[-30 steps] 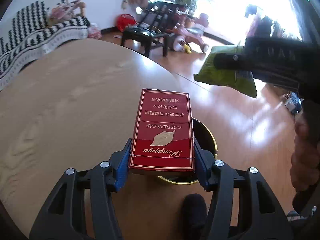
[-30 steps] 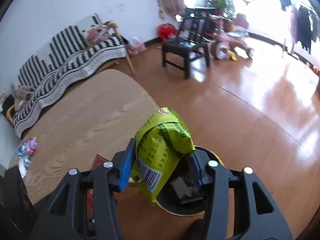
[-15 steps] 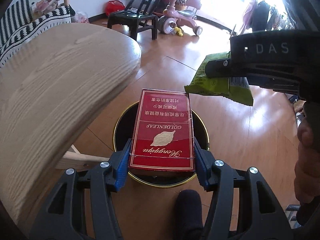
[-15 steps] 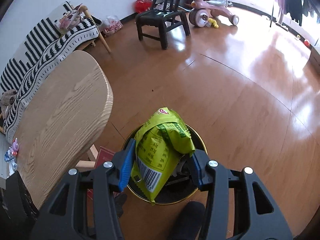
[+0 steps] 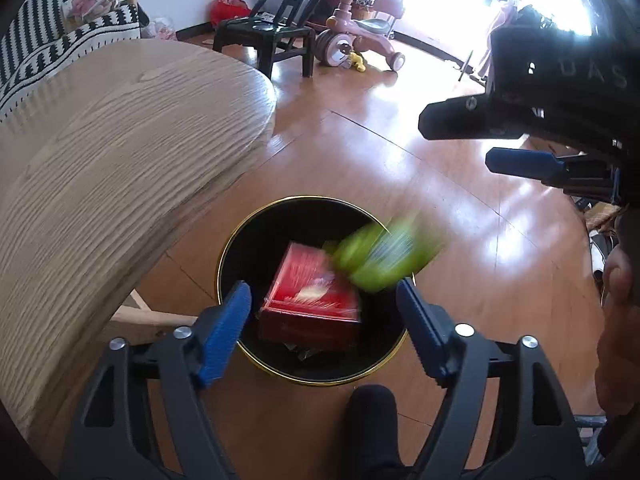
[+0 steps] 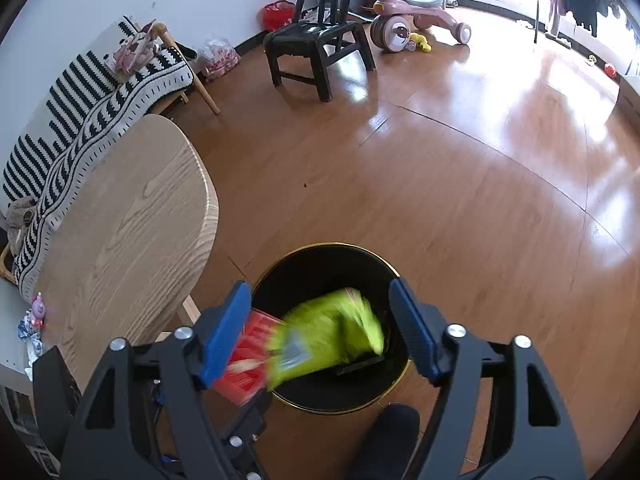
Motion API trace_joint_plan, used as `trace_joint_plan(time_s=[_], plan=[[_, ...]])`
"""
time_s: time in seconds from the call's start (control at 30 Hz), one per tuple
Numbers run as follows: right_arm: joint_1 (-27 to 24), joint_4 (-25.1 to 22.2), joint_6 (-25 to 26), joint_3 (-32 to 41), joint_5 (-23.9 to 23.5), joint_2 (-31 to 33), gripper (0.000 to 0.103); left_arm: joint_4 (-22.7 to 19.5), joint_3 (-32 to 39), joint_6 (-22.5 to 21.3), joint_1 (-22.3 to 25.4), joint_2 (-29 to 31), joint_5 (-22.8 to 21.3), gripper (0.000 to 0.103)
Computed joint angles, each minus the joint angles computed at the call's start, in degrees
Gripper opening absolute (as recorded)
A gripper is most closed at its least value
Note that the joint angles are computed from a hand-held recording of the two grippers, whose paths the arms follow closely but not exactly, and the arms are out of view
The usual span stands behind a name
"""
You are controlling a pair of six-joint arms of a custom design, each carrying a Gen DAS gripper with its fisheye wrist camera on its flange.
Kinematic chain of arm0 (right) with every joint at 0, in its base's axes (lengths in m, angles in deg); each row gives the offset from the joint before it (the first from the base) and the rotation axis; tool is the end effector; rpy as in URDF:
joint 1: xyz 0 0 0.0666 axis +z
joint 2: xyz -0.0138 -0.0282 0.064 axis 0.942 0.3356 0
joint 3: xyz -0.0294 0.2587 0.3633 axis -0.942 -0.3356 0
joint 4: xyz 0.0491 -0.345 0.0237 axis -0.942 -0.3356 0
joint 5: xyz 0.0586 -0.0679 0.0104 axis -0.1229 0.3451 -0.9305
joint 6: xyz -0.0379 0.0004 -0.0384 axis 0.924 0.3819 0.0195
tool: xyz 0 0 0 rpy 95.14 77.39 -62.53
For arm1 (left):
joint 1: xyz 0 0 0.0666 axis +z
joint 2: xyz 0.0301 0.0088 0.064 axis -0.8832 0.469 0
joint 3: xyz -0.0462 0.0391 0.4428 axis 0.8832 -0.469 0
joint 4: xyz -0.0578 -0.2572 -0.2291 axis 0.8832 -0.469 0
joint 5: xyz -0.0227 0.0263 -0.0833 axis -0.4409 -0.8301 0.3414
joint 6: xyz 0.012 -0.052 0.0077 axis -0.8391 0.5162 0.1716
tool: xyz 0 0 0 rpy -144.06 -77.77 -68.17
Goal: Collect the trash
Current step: 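Carry both items over the black bin and open both tools to drop them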
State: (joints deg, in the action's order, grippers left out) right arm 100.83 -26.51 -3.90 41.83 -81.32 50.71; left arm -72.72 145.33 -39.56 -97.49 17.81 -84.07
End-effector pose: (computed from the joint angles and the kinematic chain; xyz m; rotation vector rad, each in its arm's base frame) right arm 0.4703 0.2718 0.4358 0.2069 2.5827 0.3276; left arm 0.4644 -0.3279 0.3961 0.2475 2.5448 -0.3016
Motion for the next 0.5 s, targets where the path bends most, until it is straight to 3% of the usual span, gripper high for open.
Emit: trace_joint_plan(time_s=[0.2, 0.37, 0.5], plan=[[0.6, 0.3, -0.2, -0.1, 0.0, -1.2, 0.072, -0.4, 0.0, -0.9, -0.4, -0.7, 0.3, 0.081], [3.1, 0.0, 0.9, 2.4, 1.7, -1.8, 0.077, -0.3, -2.6, -5.2, 0.0, -4.9, 0.8, 0.084], [6.8, -1.3, 2.2, 7.3, 3.6, -0.3, 0.080, -1.0, -5.4, -9.9, 1.8, -10.2, -1.4, 0.088]])
